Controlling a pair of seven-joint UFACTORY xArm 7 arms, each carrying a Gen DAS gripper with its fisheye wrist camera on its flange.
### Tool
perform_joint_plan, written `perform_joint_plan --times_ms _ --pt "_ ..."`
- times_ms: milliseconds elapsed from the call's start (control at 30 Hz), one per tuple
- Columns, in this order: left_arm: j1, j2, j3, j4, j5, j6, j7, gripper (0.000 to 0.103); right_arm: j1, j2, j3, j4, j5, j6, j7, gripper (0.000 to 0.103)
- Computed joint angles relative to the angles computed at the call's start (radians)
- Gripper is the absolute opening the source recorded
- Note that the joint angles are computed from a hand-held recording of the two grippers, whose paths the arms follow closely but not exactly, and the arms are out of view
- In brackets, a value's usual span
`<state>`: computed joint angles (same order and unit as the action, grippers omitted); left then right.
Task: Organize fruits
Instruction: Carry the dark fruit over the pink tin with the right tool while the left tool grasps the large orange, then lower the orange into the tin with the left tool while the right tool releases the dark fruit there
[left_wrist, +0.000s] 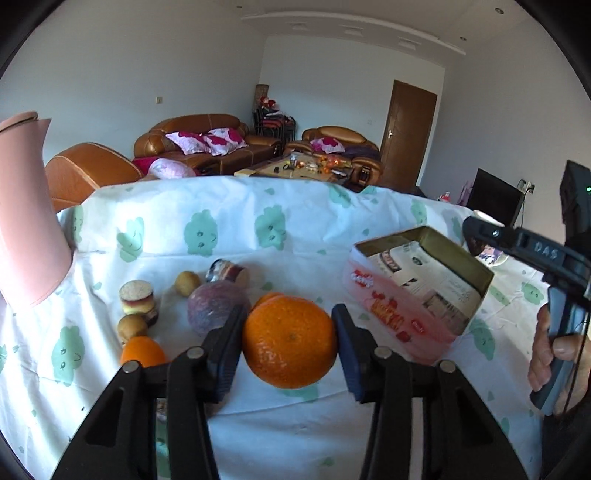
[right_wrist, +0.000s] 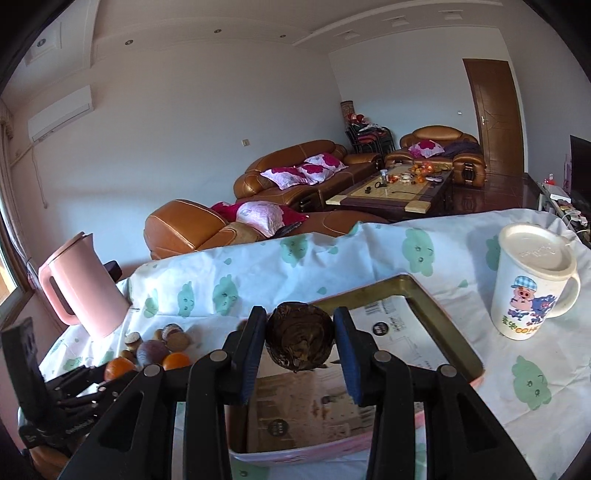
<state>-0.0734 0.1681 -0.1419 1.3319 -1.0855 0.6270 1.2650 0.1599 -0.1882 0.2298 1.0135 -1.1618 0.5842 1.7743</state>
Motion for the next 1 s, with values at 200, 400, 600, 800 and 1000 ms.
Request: perform_joint_plan --times_ms 200,400,600,800,1000 --pt "-0.107 0.007 -0.052 0.008 0.104 -0.044 -0.099 0.049 -0.035 -0.03 -0.04 -0.077 0.138 -0.022 -0.088 0.04" --pt "-0.173 0.03 -0.094 0.031 0.181 -0.155 -0.219 0.049 -0.075 -0.053 -0.03 -0.109 0.195 -0.049 -0.108 0.04" --pt "-0.182 0.067 -0.118 0.1 0.175 -0.111 -0.249 0.035 -0.099 -0.061 -0.029 -0.128 0.25 -0.085 -0.13 0.04" --pt "-0.214 0.15 -0.121 0.149 0.351 -0.063 -0.423 0.039 -0.132 -0.079 -0.023 -0.157 0.276 -0.115 -0.114 0.04" --pt "-0.208 0.115 -0.16 0.062 0.366 -0.235 -0.379 0.082 -0.152 -0.068 -0.013 -0.161 0.307 -0.152 -0.128 0.04"
